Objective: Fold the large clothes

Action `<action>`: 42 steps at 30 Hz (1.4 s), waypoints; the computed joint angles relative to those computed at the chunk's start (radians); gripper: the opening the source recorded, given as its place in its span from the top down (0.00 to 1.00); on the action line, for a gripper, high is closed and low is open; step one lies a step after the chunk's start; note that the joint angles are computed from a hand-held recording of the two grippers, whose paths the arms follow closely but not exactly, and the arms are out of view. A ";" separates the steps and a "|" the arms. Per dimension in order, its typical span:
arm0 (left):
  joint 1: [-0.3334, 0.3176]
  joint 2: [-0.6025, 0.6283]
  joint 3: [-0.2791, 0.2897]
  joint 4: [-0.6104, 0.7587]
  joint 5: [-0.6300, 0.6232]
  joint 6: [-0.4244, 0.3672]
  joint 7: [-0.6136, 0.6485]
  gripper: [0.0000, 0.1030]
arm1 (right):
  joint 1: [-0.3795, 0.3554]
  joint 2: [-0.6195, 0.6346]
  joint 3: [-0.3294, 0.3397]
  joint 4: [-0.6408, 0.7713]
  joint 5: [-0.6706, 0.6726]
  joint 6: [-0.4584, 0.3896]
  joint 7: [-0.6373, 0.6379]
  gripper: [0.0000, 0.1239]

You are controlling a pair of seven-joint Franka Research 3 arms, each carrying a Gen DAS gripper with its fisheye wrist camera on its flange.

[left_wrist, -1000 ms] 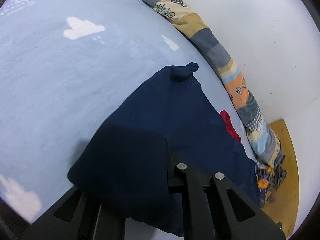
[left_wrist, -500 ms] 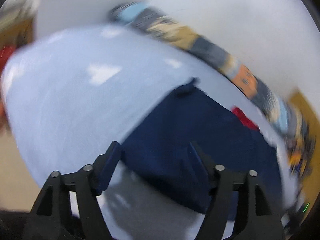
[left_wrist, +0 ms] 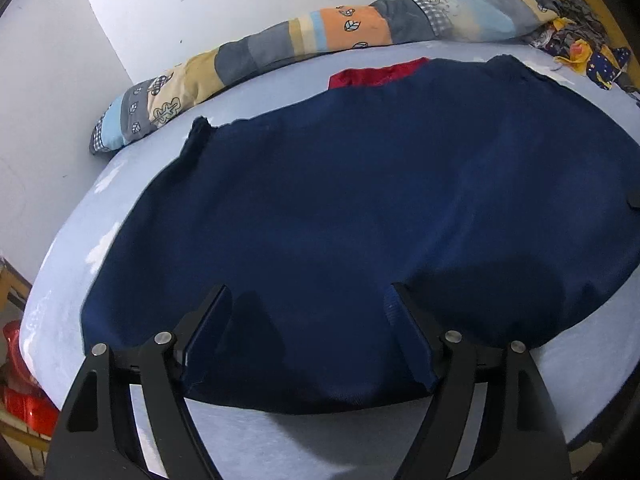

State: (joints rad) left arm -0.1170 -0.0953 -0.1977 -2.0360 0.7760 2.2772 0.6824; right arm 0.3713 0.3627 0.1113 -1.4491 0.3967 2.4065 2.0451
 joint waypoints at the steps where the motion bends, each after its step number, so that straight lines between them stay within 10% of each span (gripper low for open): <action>1: 0.002 -0.002 -0.001 -0.005 0.016 0.009 -0.017 0.22 | -0.004 -0.001 0.003 -0.001 0.008 0.000 -0.006 0.48; 11: 0.003 -0.016 0.002 -0.031 0.024 0.034 -0.040 0.20 | -0.056 -0.029 0.053 -0.100 0.270 0.180 -0.085 0.47; 27: 0.014 -0.010 0.004 -0.029 -0.015 0.059 -0.065 0.20 | -0.047 -0.012 0.052 -0.094 0.249 0.249 -0.088 0.75; 42: 0.016 -0.007 0.006 -0.030 -0.022 0.073 -0.072 0.20 | -0.079 0.046 0.096 -0.068 0.413 0.296 -0.156 0.73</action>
